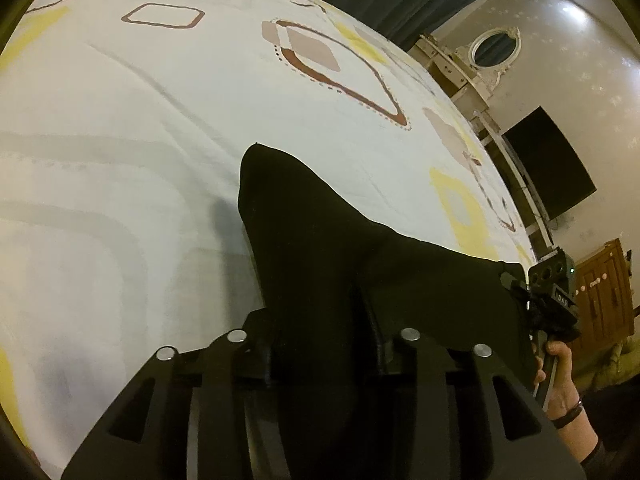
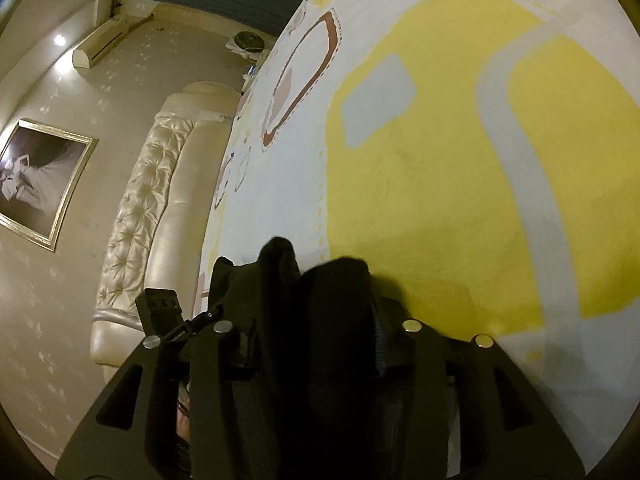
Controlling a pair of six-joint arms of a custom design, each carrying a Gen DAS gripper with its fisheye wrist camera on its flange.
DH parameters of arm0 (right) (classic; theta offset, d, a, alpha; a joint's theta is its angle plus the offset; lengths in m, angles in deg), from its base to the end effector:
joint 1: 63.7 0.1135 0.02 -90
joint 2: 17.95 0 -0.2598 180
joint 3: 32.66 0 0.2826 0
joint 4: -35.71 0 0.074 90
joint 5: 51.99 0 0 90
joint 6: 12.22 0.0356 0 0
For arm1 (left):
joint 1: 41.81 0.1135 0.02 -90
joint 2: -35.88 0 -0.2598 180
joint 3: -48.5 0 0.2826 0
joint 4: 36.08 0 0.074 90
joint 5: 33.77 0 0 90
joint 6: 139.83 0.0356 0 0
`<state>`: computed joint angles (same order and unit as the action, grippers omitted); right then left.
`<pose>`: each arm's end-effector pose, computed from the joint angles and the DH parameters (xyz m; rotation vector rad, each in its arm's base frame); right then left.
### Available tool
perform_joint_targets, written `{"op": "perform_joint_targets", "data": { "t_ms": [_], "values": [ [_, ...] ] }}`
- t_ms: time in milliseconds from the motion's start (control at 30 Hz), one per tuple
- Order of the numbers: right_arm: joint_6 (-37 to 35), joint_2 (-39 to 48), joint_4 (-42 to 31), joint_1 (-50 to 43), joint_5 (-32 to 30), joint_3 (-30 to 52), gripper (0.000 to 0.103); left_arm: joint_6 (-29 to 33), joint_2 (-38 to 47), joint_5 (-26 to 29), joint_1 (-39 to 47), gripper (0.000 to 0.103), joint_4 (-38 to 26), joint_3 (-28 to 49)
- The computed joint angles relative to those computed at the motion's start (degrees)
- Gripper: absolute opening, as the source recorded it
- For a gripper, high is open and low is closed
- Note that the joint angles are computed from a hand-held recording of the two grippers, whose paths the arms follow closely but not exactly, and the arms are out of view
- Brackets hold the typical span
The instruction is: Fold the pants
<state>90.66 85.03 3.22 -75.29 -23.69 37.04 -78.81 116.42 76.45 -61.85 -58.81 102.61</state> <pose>0.3510 -0.0400 0.1287 0.2061 2.3896 1.4267 0.2782 -0.1146 0.1627 -0.0296 2.5248 -0.7979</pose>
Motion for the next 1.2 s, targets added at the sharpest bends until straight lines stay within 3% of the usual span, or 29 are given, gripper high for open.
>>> {"op": "perform_joint_targets", "data": {
  "t_ms": [67,167,233,267,433,633,767,900,1200],
  "values": [
    [-0.11,-1.14,-0.96,-0.61,-0.49,-0.94,0.045,-0.34,-1.58,-0.14,-0.19,0.039,0.44,-1.22],
    [-1.73,-2.91,-3.39,-2.01,-1.50,-2.54,0.050,-1.75,-5.63,1.30,0.12,0.051,0.81,-4.21],
    [-4.56,-4.43,-6.36,-3.06,-1.91,-3.59,0.054,-2.19,-8.63,2.76,0.37,0.071,-0.59,-6.11],
    [-6.14,-5.40,-7.91,-3.76,-2.22,-4.40,0.056,-2.46,-10.36,2.34,0.13,0.075,-1.30,-7.03],
    [-11.81,-9.62,-13.36,-6.21,-3.51,-7.87,0.069,-3.05,-22.37,3.33,-0.10,0.080,-5.11,-13.63],
    [-15.39,-16.11,-17.56,-8.07,-4.00,-13.00,0.078,-7.57,-33.68,7.68,0.27,0.080,-7.41,-20.22],
    [-15.85,-18.91,-18.88,-9.01,-4.02,-15.41,0.078,-8.83,-35.29,5.67,-2.99,0.080,-7.47,-21.41],
    [-11.65,-21.87,-16.25,-8.63,-3.68,-17.71,0.078,-10.38,-35.30,4.77,-4.81,0.081,-6.61,-21.53],
    [-10.24,-23.81,-18.09,-8.32,-0.56,-16.95,0.080,-10.93,-38.53,6.44,-5.24,0.084,-10.00,-22.41]
  ]
}}
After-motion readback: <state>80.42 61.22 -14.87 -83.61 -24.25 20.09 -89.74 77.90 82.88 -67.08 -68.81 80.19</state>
